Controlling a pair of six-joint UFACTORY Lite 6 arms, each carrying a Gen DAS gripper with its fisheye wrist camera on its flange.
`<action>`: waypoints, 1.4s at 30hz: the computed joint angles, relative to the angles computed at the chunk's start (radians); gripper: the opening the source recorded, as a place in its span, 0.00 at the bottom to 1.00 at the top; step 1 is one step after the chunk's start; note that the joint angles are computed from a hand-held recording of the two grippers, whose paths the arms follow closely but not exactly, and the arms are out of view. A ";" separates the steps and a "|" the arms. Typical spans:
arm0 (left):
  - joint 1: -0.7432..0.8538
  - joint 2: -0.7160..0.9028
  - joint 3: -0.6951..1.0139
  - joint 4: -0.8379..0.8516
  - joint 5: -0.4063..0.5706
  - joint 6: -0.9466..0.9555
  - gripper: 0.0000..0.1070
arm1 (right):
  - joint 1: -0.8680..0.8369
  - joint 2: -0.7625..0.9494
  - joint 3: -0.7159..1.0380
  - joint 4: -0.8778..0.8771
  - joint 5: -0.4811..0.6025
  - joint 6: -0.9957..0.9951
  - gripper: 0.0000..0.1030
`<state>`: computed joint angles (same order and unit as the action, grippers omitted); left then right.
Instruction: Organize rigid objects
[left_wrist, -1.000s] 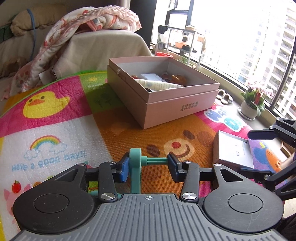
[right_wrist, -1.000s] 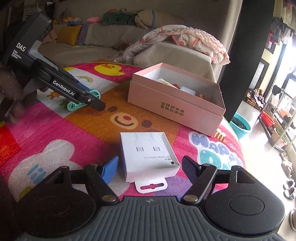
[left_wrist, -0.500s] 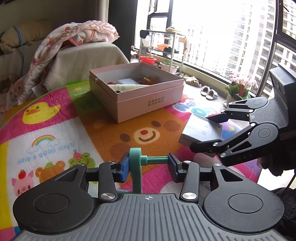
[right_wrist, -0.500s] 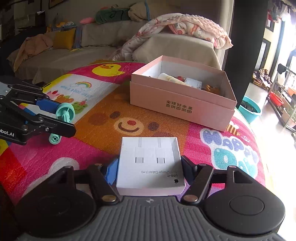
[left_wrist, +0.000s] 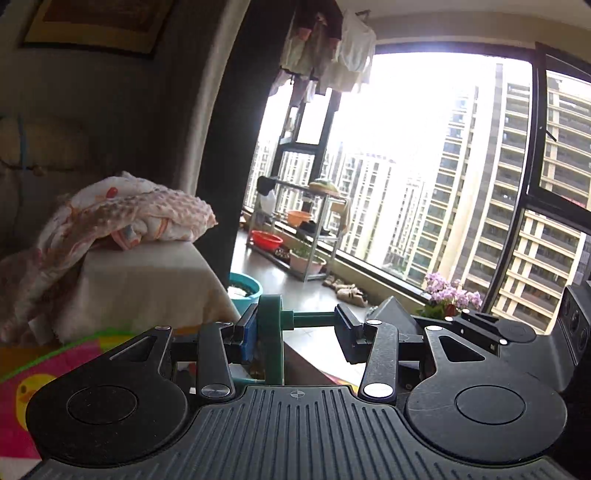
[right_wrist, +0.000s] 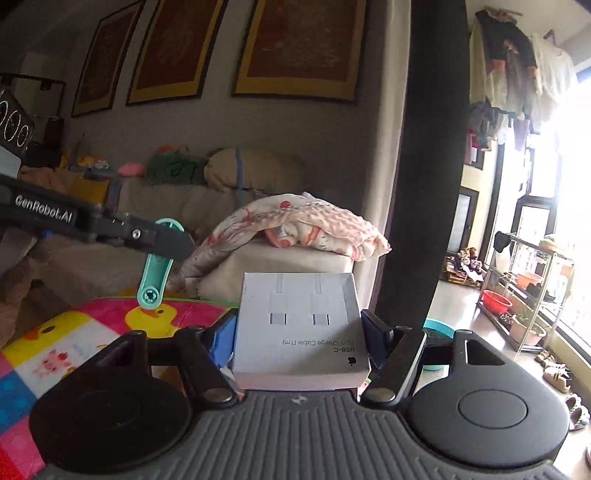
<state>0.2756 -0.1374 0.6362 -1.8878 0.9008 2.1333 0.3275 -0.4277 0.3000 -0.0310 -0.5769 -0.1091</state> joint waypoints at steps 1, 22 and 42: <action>-0.038 0.086 0.075 -0.040 -0.032 0.008 0.44 | -0.020 0.083 0.048 -0.018 -0.029 0.018 0.67; -0.234 1.080 1.082 0.244 -0.402 -0.494 0.45 | -0.037 1.027 0.797 -0.152 0.148 0.168 0.67; -0.015 -0.087 -0.532 -0.720 -0.258 0.794 0.45 | 0.278 0.521 0.095 0.439 -0.158 -0.082 0.73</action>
